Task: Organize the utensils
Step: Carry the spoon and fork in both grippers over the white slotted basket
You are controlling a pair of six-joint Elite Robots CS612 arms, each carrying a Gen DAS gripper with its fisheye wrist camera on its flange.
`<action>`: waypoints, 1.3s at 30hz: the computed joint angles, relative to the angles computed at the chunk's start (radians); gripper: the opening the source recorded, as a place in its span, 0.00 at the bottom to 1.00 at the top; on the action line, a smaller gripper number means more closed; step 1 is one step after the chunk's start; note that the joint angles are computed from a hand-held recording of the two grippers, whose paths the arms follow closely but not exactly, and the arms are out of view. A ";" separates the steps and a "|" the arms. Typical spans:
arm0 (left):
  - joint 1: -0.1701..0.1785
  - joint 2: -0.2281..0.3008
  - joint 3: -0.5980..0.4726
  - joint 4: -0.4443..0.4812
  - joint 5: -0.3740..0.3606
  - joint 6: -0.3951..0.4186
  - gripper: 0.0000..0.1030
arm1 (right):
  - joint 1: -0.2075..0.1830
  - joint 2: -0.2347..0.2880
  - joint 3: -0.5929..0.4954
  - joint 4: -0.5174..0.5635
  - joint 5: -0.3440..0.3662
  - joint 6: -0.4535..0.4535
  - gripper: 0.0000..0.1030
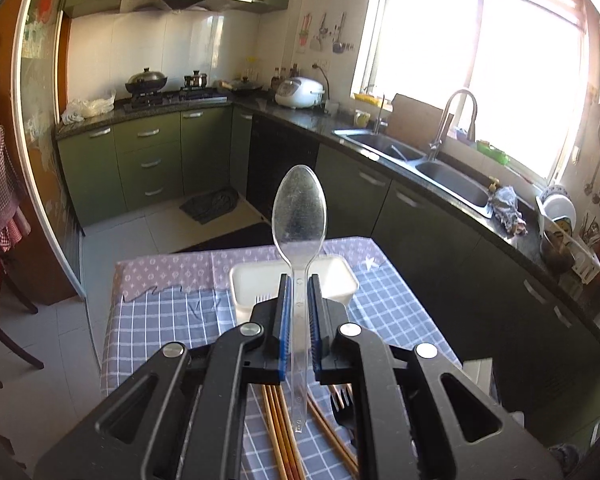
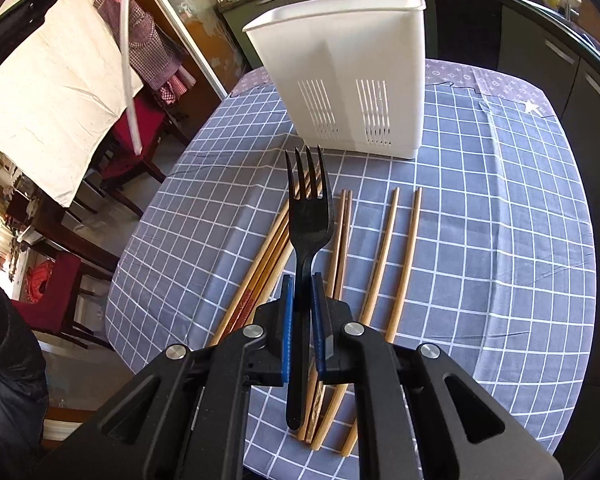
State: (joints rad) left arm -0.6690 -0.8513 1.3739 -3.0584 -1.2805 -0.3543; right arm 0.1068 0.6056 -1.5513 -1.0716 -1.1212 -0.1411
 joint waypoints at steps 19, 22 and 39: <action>0.020 0.192 -0.253 -0.190 0.145 0.110 0.08 | -0.042 -0.098 0.138 -0.676 0.004 0.180 0.09; 0.022 0.207 -0.265 -0.174 0.138 0.114 0.08 | -0.031 -0.124 0.200 -0.769 -0.034 0.198 0.09; 0.038 0.240 -0.228 -0.175 0.137 0.078 0.08 | -0.003 -0.155 0.432 -0.995 -0.144 0.224 0.09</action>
State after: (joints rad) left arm -0.6307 -0.6111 1.1458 -3.2337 -1.1431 -0.2759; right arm 0.1034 0.4503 -1.1189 -2.0667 -1.2653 0.0825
